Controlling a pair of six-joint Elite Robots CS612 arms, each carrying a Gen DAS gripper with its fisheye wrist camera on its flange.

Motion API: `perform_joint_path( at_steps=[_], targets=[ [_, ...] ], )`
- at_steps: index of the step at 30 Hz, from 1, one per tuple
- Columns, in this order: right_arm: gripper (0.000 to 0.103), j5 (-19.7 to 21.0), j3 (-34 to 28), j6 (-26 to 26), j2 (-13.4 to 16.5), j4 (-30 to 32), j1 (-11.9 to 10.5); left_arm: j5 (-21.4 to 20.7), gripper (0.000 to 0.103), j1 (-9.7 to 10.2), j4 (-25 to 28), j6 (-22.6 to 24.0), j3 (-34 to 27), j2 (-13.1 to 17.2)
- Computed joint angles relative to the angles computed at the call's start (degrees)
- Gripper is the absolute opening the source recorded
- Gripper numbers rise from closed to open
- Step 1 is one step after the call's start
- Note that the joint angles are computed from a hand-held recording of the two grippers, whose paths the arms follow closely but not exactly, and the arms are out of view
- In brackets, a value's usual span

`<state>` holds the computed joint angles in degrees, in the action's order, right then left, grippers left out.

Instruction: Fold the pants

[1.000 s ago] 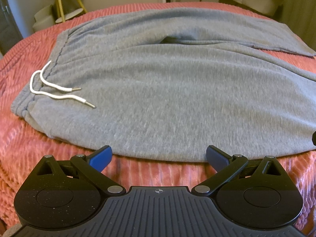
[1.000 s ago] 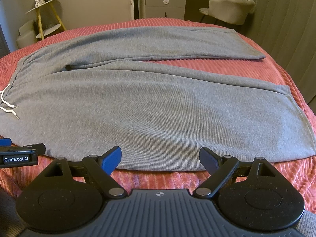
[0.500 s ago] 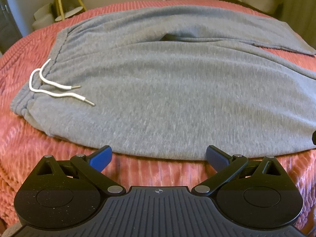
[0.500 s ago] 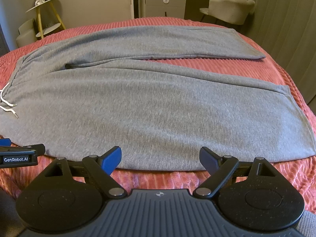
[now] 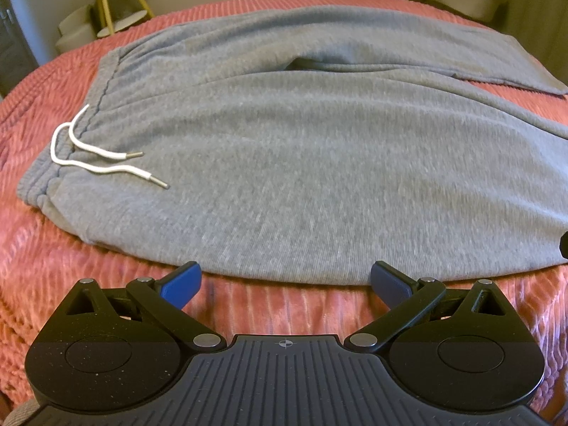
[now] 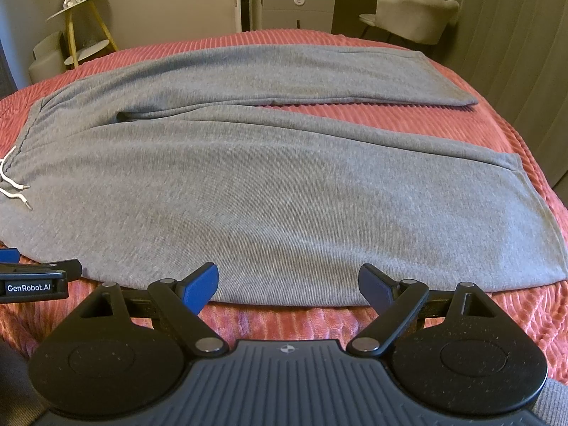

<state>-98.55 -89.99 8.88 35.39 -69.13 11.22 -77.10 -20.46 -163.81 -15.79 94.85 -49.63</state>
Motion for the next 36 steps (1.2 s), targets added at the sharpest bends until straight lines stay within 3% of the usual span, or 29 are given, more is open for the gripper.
perform_joint_path(
  at_steps=[36],
  targets=[
    [0.086,-0.74,0.39,-0.43,-0.18,0.42,0.30,0.25,0.103,-0.04,0.73,-0.11,-0.09,0.02]
  ],
)
